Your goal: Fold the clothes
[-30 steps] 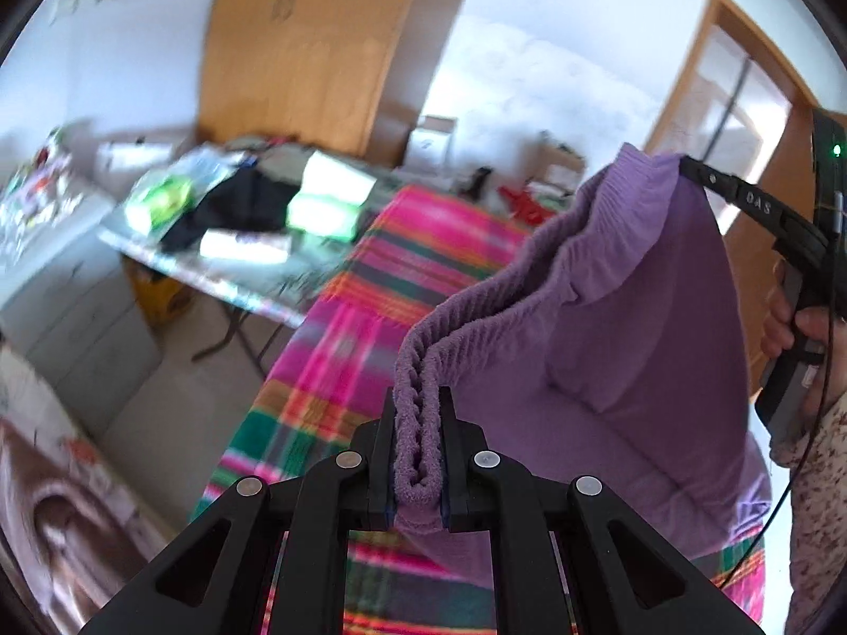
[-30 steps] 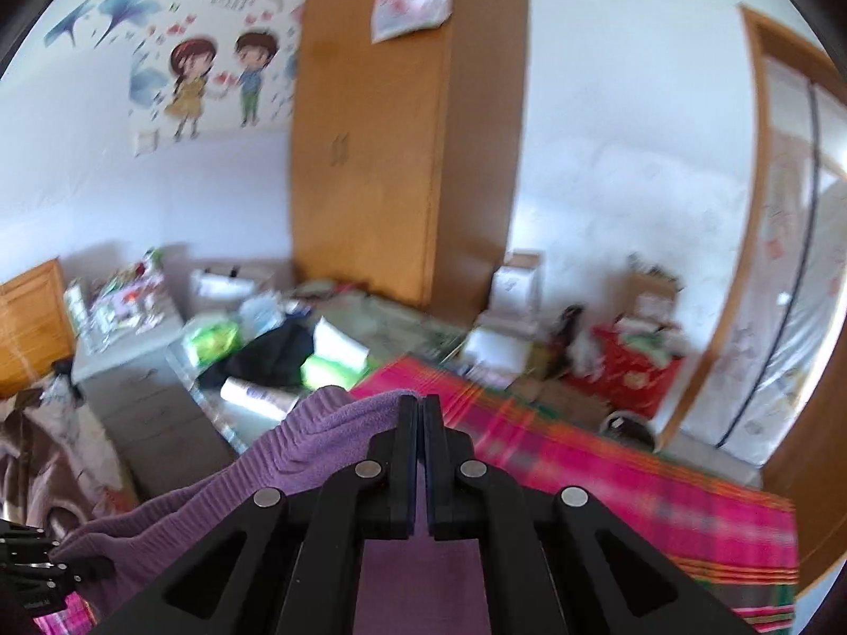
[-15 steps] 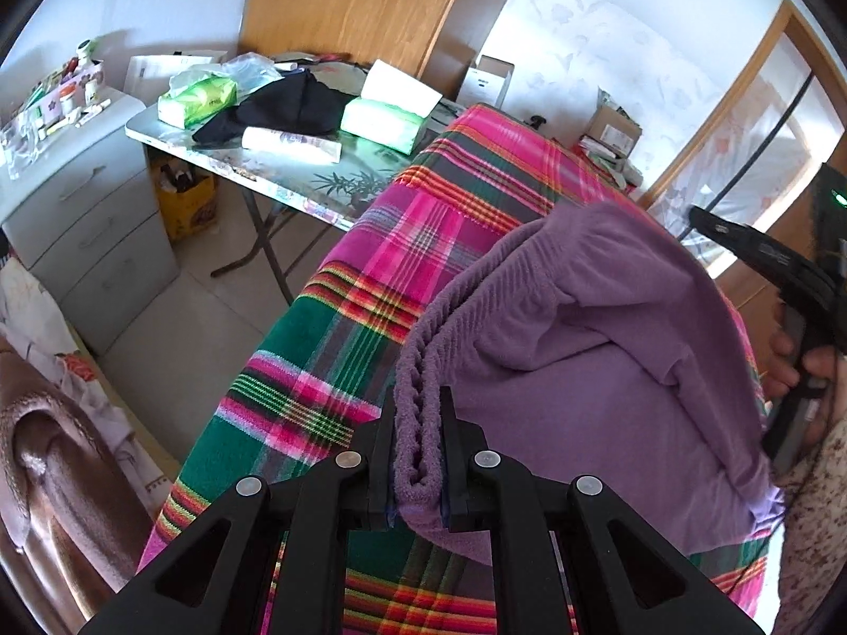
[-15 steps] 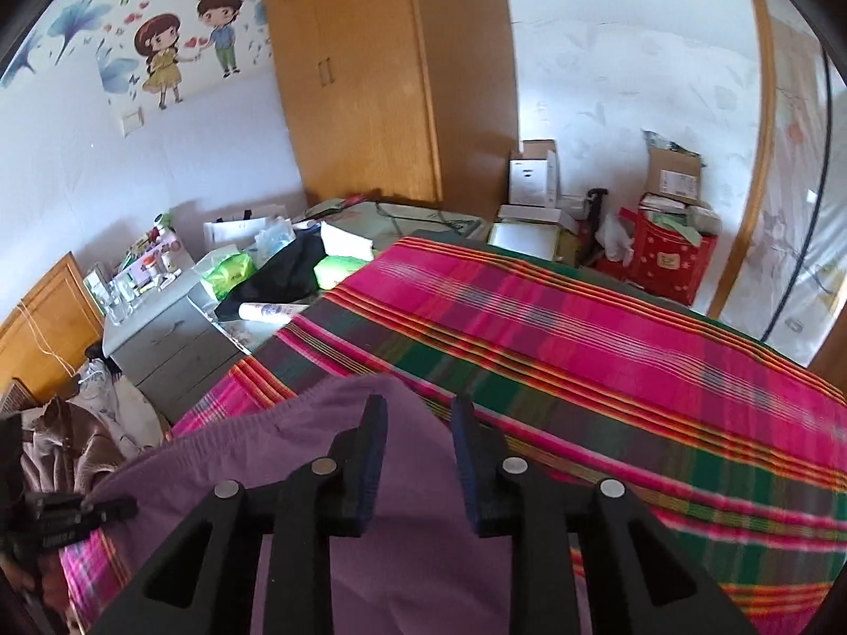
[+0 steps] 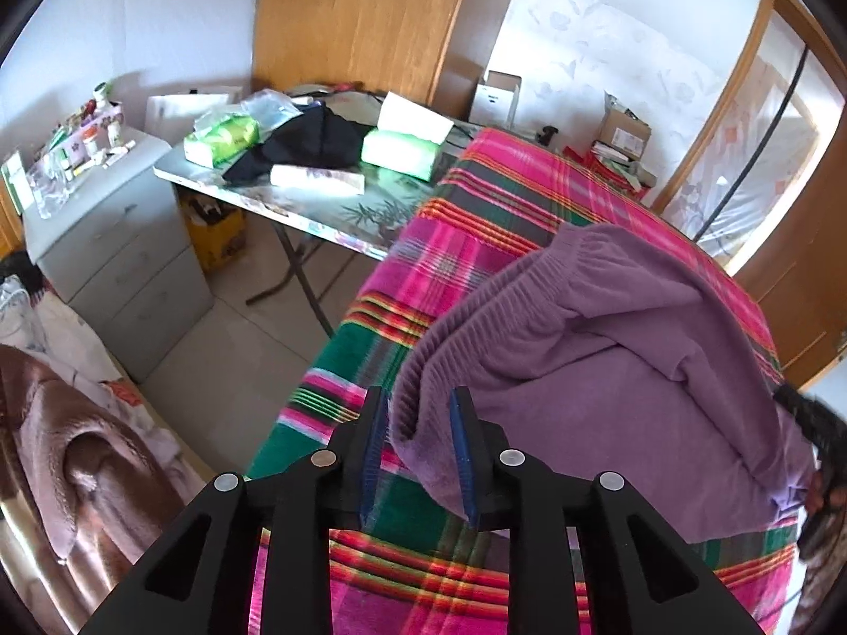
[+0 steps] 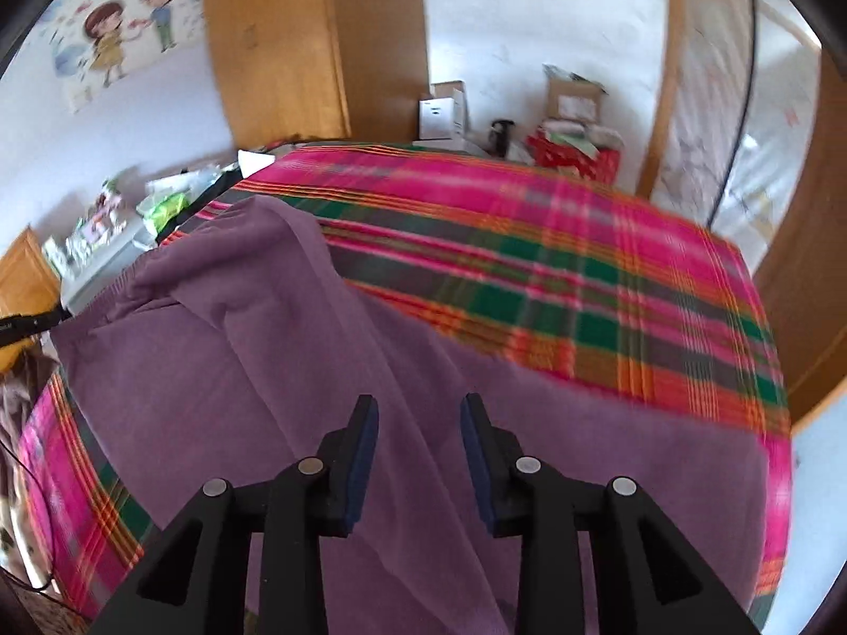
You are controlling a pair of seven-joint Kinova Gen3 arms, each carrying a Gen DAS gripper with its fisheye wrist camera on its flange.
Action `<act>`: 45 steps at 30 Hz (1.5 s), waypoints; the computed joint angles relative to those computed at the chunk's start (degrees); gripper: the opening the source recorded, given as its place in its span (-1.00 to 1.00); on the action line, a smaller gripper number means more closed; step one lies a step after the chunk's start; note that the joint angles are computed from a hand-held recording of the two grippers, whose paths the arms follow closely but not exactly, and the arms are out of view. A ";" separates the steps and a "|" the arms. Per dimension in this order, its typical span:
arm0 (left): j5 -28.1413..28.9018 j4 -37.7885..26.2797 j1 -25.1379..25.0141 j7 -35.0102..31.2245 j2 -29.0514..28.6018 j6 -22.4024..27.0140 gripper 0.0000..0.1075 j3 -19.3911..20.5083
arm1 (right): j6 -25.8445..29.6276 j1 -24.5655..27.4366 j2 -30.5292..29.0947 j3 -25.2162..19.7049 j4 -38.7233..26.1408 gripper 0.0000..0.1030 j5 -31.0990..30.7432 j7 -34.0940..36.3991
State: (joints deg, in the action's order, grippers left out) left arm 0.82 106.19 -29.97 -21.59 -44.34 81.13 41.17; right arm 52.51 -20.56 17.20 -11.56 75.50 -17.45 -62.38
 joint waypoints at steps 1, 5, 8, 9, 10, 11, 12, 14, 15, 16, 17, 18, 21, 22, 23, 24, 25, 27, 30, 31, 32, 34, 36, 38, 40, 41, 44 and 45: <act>0.25 -0.05 -0.08 0.15 0.03 -0.32 -0.53 -0.11 | -0.31 1.12 -0.58 -0.20 1.25 -0.36 -1.38 0.75; 1.19 -1.08 -0.87 -0.44 2.39 -2.07 -0.53 2.68 | -2.81 2.48 -3.77 -0.04 6.38 -0.36 -1.71 4.37; 1.06 -2.20 -1.91 -1.09 4.14 -3.76 -0.53 4.86 | -3.06 2.28 -5.21 0.51 8.31 -0.33 -0.51 5.40; 0.99 -2.53 -2.23 -1.33 4.71 -4.49 -0.53 5.45 | -3.24 2.42 -5.65 0.52 9.01 -0.31 -0.44 6.29; 0.93 -2.85 -2.48 -1.79 5.55 -5.46 -0.53 6.11 | -3.15 2.47 -5.72 0.52 9.20 -0.30 -0.60 6.89; 0.84 -3.17 -2.70 -2.34 6.56 -6.55 -0.53 6.83 | -3.10 2.61 -5.74 0.52 9.48 -0.28 -0.92 7.57; 0.68 -3.51 -2.90 -2.85 7.62 -7.62 -0.53 7.57 | -3.28 2.39 -5.59 0.55 9.70 -0.26 -0.75 7.74; 0.21 -4.27 -3.48 -4.23 10.75 -10.14 -0.53 9.90 | -3.64 1.94 -5.24 0.56 10.11 -0.26 -0.35 7.98; -0.19 -4.72 -3.98 -4.75 12.47 -11.35 -0.53 11.47 | -3.56 1.34 -4.75 0.61 9.87 -0.26 0.30 7.35; -0.70 -5.21 -4.64 -5.14 14.22 -12.50 -0.53 13.26 | -3.46 0.78 -4.26 0.63 9.62 -0.26 0.94 6.73; -1.31 -5.75 -5.40 -5.53 16.01 -13.59 -0.53 15.17 | -3.30 0.28 -3.76 0.61 9.36 -0.26 1.52 6.22; -2.01 -6.34 -6.31 -5.90 17.83 -14.63 -0.53 17.23 | -3.30 0.24 -3.43 0.02 9.50 -0.26 1.93 6.43; -3.64 -6.84 -7.66 -6.49 21.74 -18.24 -0.53 21.34 | -6.34 -1.99 -4.32 0.19 11.39 -0.73 5.37 6.33; -4.15 -6.96 -8.41 -6.32 22.85 -19.06 -0.53 22.82 | -7.22 -2.10 -4.57 -0.34 11.82 -0.78 6.22 6.68; -4.62 -7.08 -9.31 -6.22 23.92 -19.86 -0.53 24.38 | -7.73 -2.90 -4.70 0.18 11.82 -0.81 6.95 6.10; -5.03 -7.23 -10.39 -6.21 24.94 -20.65 -0.53 26.05 | -9.16 -3.72 -5.05 0.50 12.15 -0.83 8.47 4.82; -5.29 -7.39 -11.72 -6.36 25.85 -21.42 -0.53 27.84 | -10.42 -4.35 -5.33 0.76 12.46 -0.83 9.71 3.56; -4.68 -7.40 -14.67 -7.31 26.83 -23.04 -0.53 30.77 | -13.24 -5.20 -5.55 1.30 12.56 -0.83 11.65 0.65; -2.08 -6.49 -16.72 -8.79 26.28 -24.87 -0.53 31.30 | -15.79 -6.57 -4.49 2.33 10.16 -0.84 14.63 -5.25; -1.18 -6.17 -17.25 -9.28 26.03 -25.36 -0.53 31.35 | -16.03 -7.01 -3.78 2.56 8.73 -0.84 15.51 -7.00; -0.33 -5.94 -17.85 -9.81 25.80 -25.55 -0.53 31.50 | -16.31 -7.55 -3.03 2.85 7.24 -0.84 16.50 -8.81; 1.23 -5.63 -19.01 -10.99 25.27 -25.56 -0.53 31.77 | -17.77 -9.53 -1.64 3.99 4.76 -0.84 19.98 -13.06; 2.58 -5.46 -19.50 -12.33 24.38 -25.32 -0.53 31.47 | -17.15 -11.28 0.87 4.77 0.46 -0.84 22.46 -16.69; 4.22 -5.05 -19.33 -13.40 23.38 -25.37 -0.53 30.27 | -16.03 -13.22 3.42 5.77 -3.82 -0.84 25.01 -19.76; 5.80 -4.55 -19.29 -14.10 22.19 -25.24 -0.53 29.15 | -13.46 -15.73 6.35 7.23 -8.47 -0.84 28.25 -22.59; 6.41 -4.48 -19.50 -14.31 21.77 -25.02 -0.53 28.90 | -12.30 -16.23 7.40 7.50 -10.01 -0.84 28.80 -23.43; 8.04 -4.10 -19.39 -14.98 20.61 -24.47 -0.53 27.67 | -6.28 -14.99 10.71 6.14 -15.37 -0.83 26.87 -22.93; 8.36 -3.99 -19.27 -15.06 20.35 -24.33 -0.53 27.39 | -5.53 -14.78 11.07 6.14 -15.63 -0.83 26.16 -22.49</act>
